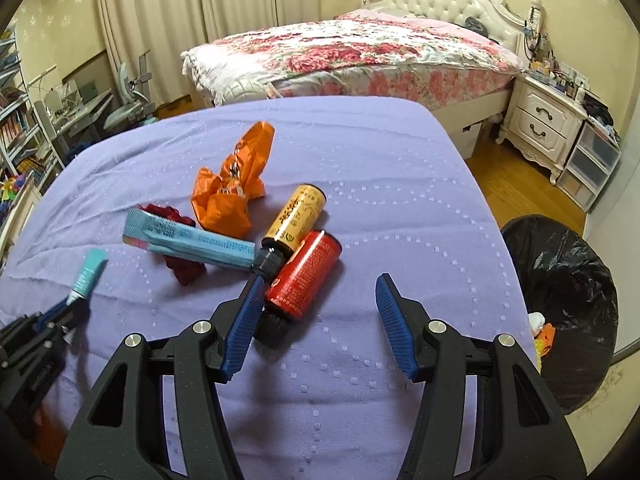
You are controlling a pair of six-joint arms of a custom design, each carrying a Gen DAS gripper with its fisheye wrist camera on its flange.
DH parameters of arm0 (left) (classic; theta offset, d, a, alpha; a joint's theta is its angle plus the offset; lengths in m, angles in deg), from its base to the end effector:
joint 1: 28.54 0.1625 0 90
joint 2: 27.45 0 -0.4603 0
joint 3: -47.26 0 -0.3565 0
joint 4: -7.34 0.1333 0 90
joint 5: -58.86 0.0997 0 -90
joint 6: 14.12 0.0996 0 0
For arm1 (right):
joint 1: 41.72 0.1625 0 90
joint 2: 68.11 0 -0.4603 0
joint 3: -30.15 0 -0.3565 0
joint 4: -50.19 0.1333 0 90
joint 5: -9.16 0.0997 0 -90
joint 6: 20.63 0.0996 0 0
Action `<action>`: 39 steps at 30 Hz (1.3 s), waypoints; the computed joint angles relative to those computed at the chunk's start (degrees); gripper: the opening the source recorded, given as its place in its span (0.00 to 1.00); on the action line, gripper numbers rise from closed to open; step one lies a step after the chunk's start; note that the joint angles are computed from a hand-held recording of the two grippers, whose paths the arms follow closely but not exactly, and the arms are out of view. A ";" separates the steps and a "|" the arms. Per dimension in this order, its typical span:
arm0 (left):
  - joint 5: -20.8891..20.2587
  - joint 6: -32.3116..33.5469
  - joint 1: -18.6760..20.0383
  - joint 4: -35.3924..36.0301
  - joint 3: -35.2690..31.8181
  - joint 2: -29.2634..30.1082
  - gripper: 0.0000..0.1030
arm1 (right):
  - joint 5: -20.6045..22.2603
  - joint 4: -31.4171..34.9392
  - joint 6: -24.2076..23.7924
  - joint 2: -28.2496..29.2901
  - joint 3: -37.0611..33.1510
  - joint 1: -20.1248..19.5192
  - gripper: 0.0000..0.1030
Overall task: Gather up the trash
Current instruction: 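Grasp the red can with the right gripper while the left holds the toothpaste tube, then carry the toothpaste tube and red can with both grippers over the bin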
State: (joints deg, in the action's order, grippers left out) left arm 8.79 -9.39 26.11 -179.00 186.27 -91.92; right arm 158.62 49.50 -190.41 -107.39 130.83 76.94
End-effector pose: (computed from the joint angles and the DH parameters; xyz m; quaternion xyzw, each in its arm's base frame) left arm -0.0789 -0.4521 0.2004 0.2556 0.8892 -0.2600 0.2765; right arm 0.2646 -0.3850 0.0480 0.0109 -0.8494 0.3667 0.3794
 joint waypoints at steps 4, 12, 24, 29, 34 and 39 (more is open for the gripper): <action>-0.71 -0.07 1.03 0.51 -0.34 -0.79 0.18 | 1.15 1.44 2.23 0.57 -0.02 -0.06 0.55; -1.92 0.14 1.78 0.56 -0.67 -1.12 0.18 | 2.30 2.84 2.62 1.02 -0.99 -0.24 0.55; -2.15 0.13 1.96 0.84 -1.00 -1.19 0.18 | 0.47 4.77 1.10 2.19 -2.82 -1.14 0.22; -2.12 0.85 1.73 0.20 -0.80 -1.24 0.18 | 0.64 3.79 1.79 2.01 -1.40 -0.50 0.22; -1.35 1.29 0.82 -1.14 0.10 -1.00 0.18 | 1.10 2.44 2.77 1.46 0.88 0.38 0.22; -1.52 0.28 -0.69 -1.49 1.29 -0.78 0.18 | 1.97 1.17 3.98 0.61 3.33 1.42 0.22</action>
State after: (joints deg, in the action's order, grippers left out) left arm 7.28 -9.11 25.41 -180.49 187.56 -92.70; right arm 160.59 50.68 -186.43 -106.77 134.16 78.36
